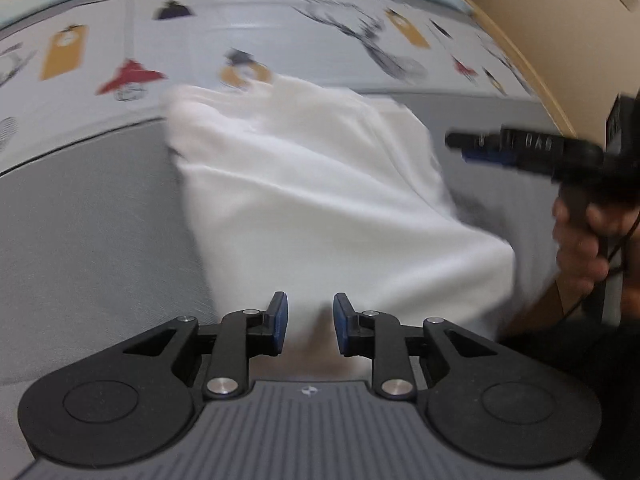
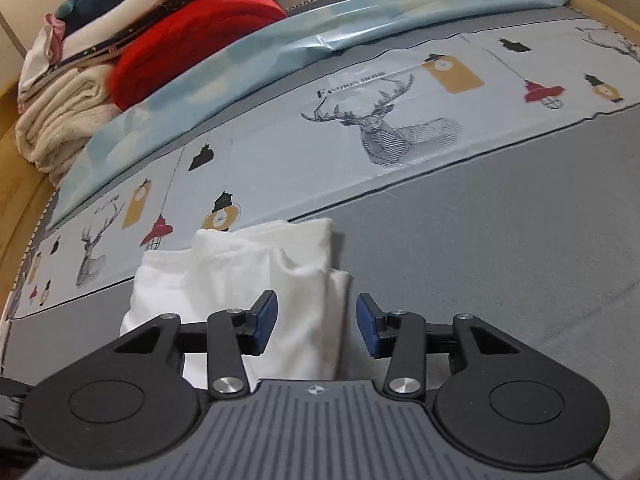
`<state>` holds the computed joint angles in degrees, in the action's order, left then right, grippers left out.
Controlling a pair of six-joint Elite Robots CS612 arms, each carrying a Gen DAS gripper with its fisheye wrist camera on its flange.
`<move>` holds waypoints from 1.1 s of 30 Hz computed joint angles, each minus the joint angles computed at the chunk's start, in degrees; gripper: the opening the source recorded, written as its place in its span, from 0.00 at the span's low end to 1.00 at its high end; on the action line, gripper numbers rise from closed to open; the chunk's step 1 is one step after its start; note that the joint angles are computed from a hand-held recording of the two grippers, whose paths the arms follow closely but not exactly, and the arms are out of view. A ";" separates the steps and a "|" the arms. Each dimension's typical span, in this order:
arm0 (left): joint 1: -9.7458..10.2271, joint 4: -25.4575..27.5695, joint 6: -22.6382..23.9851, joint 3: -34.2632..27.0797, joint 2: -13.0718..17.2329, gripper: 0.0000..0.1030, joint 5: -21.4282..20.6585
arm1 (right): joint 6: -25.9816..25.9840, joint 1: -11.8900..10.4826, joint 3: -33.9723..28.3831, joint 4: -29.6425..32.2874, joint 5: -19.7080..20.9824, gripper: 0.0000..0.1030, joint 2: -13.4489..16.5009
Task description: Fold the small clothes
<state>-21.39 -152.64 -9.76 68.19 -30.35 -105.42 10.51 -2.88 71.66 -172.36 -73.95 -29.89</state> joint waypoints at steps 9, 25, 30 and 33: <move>0.34 -2.66 -5.54 -1.69 0.64 0.26 2.45 | 1.57 2.04 -8.05 5.84 -4.23 0.04 4.70; -1.03 -3.11 -7.46 -5.64 2.25 0.27 3.63 | -1.55 2.12 0.13 -9.42 -8.83 0.35 0.89; -1.50 0.41 -7.79 -7.15 3.06 0.26 7.53 | -11.97 0.11 6.11 -5.88 5.45 0.35 -2.75; -1.79 2.65 -8.57 -8.20 3.80 0.26 10.13 | -15.96 0.40 7.90 -0.60 3.75 0.35 -3.88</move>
